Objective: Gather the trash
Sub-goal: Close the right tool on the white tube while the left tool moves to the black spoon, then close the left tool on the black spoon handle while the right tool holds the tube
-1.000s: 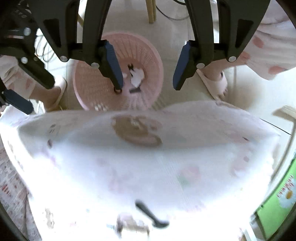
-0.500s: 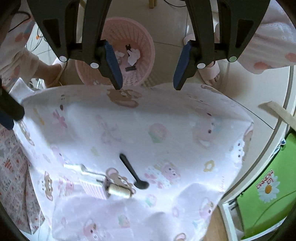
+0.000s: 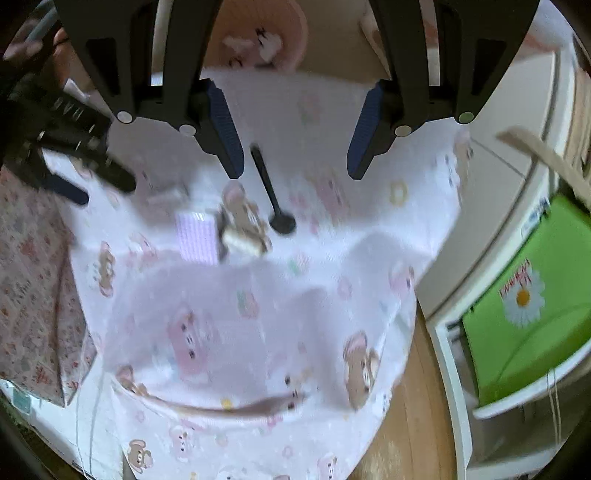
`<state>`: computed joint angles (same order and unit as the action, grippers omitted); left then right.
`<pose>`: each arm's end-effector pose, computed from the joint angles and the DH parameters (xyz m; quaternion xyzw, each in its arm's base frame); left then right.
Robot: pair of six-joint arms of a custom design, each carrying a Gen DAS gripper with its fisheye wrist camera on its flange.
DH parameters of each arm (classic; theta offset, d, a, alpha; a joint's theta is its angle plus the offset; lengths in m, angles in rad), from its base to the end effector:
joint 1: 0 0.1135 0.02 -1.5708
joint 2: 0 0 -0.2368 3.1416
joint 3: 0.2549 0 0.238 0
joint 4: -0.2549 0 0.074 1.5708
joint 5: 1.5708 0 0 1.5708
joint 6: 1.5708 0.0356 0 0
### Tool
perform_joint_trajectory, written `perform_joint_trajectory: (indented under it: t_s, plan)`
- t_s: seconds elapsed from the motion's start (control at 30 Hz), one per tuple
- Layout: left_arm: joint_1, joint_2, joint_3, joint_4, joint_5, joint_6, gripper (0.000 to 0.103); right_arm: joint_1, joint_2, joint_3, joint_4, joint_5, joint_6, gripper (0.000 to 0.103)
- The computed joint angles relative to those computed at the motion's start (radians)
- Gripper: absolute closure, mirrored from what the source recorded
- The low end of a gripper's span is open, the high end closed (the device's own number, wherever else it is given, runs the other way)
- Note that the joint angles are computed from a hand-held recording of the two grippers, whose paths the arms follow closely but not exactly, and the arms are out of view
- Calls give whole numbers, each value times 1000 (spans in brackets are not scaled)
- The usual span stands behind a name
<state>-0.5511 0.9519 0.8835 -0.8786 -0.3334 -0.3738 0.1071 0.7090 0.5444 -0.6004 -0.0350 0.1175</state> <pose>0.1589 -0.0840 0.2631 0.0324 0.9394 0.0063 0.3413 0.1553 0.0180 0.2132 -0.0021 0.9198 0.0599 0.3878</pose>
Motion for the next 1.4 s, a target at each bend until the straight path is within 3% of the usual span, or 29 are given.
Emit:
perform_joint_trajectory:
  t_s: [0.23, 0.4, 0.57, 0.7, 0.9, 0.93, 1.0, 1.23, 1.4]
  plan:
    - [105, 40, -66, 146, 43, 59, 46, 128, 166, -50, 190, 148, 54, 19]
    - [149, 66, -159, 233, 83, 59, 46, 140, 277, -58, 279, 174, 78, 19]
    - [195, 98, -171, 282, 136, 63, 46, 127, 331, -51, 320, 146, 90, 19]
    - [209, 91, -182, 297, 184, 74, 48, 179, 345, -54, 341, 188, 91, 20]
    - [196, 127, -180, 310, 261, 65, 57, 215, 391, -42, 358, 217, 114, 39]
    - [195, 140, -177, 311, 279, 64, 57, 212, 396, -40, 361, 213, 110, 49]
    - [183, 169, -170, 316, 298, 61, 58, 220, 385, -47, 368, 220, 112, 49]
    - [127, 289, -129, 332, 247, 32, 58, 218, 280, -66, 342, 236, 82, 49]
    - [47, 328, -116, 334, 106, 29, 62, 191, 214, -68, 291, 229, 57, 49]
